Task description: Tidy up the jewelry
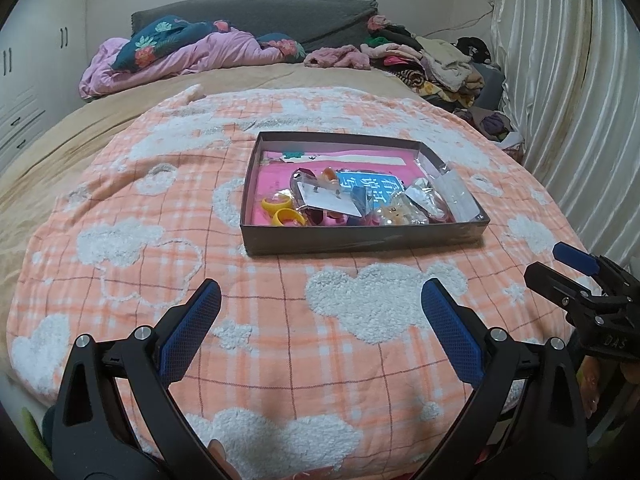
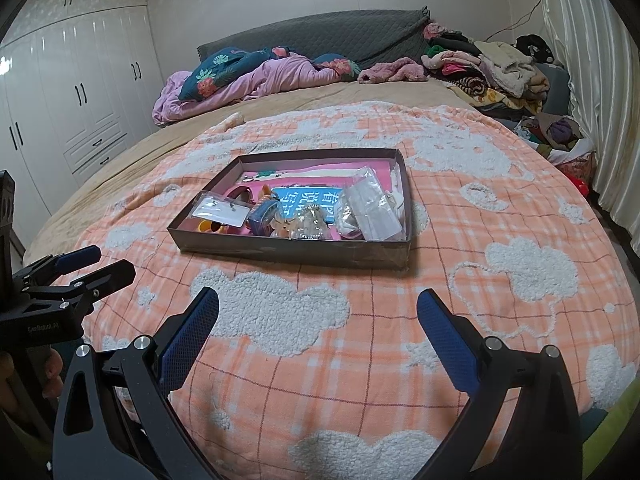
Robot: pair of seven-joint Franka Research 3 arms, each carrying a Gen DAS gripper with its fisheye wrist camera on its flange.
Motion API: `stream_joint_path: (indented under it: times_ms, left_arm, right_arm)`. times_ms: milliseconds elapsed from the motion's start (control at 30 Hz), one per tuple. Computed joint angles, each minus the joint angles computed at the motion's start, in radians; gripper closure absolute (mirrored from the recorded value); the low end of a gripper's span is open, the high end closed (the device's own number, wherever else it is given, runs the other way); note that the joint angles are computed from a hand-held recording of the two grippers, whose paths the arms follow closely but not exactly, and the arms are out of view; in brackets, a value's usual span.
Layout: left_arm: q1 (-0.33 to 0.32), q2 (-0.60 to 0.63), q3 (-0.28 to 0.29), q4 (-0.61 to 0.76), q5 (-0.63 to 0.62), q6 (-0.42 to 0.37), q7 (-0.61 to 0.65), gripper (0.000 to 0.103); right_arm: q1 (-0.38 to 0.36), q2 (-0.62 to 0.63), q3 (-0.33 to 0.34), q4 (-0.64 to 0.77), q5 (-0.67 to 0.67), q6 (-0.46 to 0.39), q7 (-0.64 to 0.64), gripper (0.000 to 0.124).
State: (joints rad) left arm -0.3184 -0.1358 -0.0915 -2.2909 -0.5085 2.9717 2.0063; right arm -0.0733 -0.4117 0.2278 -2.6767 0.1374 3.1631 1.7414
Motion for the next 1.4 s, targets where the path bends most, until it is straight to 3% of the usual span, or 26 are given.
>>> stream_joint_path:
  times_ms: [1400]
  left_arm:
    - [0.008,-0.007,0.003,-0.001,0.034,-0.004,-0.019,0.009]
  right_arm:
    - [-0.001,-0.005,-0.01,0.005,-0.007,-0.012,-0.006,0.025]
